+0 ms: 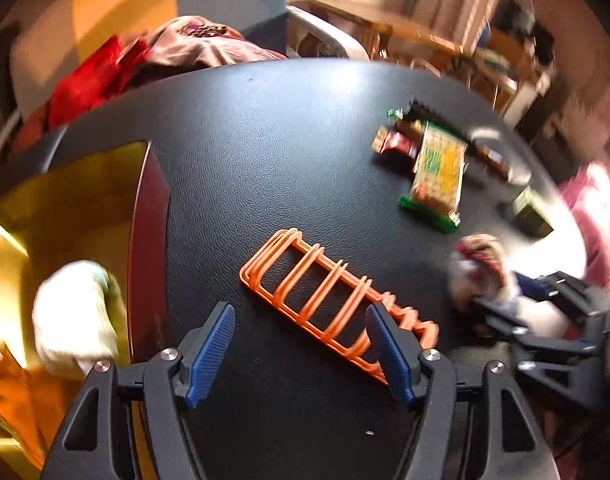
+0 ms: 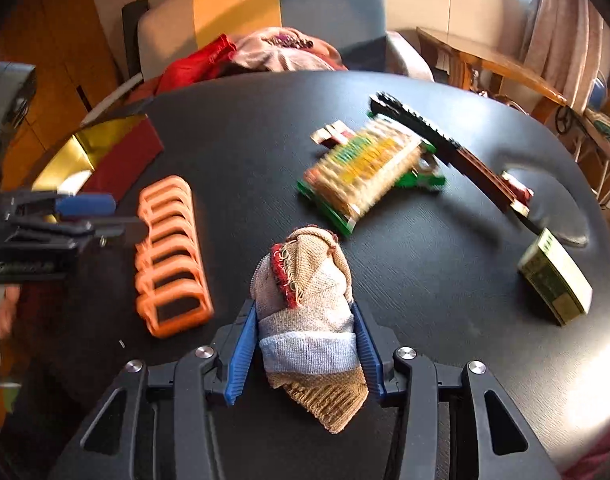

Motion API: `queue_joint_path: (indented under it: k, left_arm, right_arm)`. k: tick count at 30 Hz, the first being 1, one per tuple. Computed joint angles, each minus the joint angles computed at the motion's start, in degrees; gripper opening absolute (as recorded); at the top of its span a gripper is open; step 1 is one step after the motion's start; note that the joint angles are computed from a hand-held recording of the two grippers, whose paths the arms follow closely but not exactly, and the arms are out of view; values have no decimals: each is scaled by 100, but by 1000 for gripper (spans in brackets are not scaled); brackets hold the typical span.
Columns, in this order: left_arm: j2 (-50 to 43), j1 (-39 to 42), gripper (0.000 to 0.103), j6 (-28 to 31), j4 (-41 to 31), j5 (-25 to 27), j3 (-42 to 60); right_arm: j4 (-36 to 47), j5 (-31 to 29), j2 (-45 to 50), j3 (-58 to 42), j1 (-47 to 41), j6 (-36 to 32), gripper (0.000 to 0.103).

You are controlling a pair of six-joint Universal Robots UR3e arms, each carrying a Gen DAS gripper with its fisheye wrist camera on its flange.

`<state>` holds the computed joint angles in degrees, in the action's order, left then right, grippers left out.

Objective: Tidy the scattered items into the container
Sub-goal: 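Grasp the orange rack with the left gripper while the right gripper grasps the beige sock, then carry the orange rack and beige sock into the gold tray and release both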

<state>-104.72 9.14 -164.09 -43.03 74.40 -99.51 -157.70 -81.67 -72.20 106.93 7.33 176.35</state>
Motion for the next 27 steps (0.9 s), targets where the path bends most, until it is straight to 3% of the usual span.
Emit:
queue_joint_path:
  k: [6, 9, 11, 20, 27]
  left_arm:
    - [196, 431, 71, -101, -449, -618, -133]
    - [246, 549, 71, -125, -551, -876, -182]
    - [268, 573, 72, -133, -556, -912, -193]
    - [91, 20, 72, -170, 209, 26, -351]
    - [-37, -360, 72, -307, 886, 734, -560]
  right_arm:
    - [350, 415, 357, -649, 379, -532, 45]
    - [681, 1002, 263, -639, 456, -991, 45]
    - [616, 1021, 87, -362, 520, -954, 44]
    - [-51, 700, -983, 1139, 166, -240, 44]
    - [-308, 430, -1005, 1107, 151, 144, 44]
